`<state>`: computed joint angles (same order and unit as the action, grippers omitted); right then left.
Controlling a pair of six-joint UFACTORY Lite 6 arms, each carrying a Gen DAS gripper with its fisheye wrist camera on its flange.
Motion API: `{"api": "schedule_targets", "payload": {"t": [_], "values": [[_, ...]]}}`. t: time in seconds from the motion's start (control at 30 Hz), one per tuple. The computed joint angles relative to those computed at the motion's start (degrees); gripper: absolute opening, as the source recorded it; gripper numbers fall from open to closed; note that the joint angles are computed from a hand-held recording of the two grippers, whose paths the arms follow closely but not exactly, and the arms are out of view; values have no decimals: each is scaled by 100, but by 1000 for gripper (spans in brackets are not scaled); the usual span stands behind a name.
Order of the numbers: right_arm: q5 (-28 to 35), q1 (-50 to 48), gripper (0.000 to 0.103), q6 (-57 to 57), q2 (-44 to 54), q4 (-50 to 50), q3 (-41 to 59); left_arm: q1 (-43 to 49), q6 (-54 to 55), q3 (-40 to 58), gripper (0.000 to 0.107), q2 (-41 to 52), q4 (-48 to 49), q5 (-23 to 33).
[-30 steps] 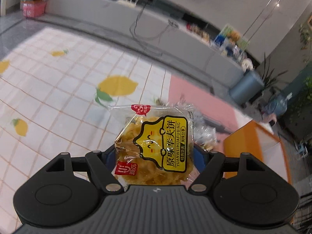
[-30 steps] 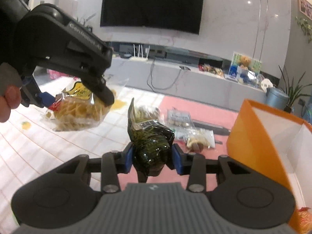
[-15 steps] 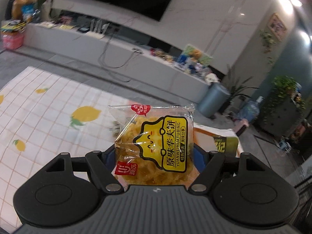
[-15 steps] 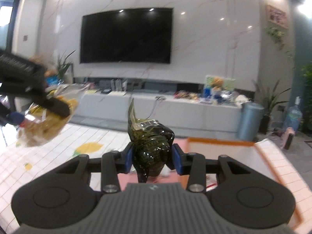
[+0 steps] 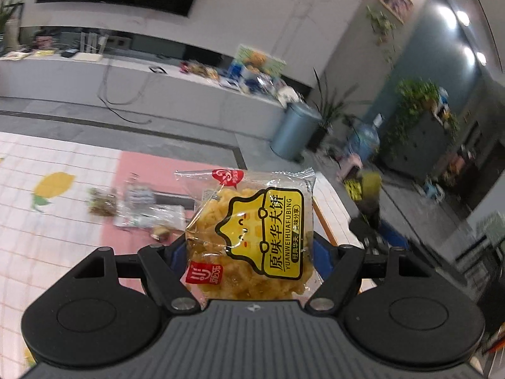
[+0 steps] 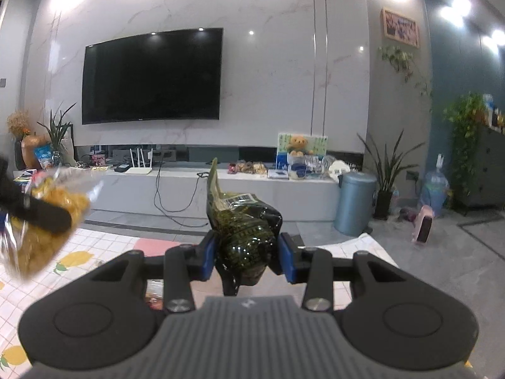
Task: Organize snacks
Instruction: 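Lift both bags and carry them over the orange box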
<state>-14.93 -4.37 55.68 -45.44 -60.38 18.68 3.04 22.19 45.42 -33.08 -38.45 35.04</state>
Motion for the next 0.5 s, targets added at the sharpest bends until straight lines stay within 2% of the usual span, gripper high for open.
{"api": "schedule_targets", "payload": {"t": [0.07, 0.13, 0.2, 0.27, 0.33, 0.4, 0.5], "values": [[-847, -727, 40, -133, 786, -187, 249, -607, -470, 126, 86, 414, 324, -444], [-1322, -1016, 40, -144, 1718, -239, 630, -941, -626, 249, 86, 849, 340, -774], [-1540, -1135, 40, 360, 2746, -864, 1220, -1103, -606, 309, 86, 1204, 258, -990], [-1366, -993, 40, 828, 3517, -1462, 1753, -1169, -494, 408, 86, 1568, 100, -1158], [-896, -774, 40, 1678, 4020, -2316, 2132, -1154, -155, 577, 86, 1939, -226, -1175], [-512, -646, 41, 1717, 4352, -2366, 2309, -1173, 142, 624, 86, 2126, -478, -1227], [-353, -635, 46, 1981, 4685, -2572, 2567, -1235, 388, 716, 86, 2387, -670, -1252]]}}
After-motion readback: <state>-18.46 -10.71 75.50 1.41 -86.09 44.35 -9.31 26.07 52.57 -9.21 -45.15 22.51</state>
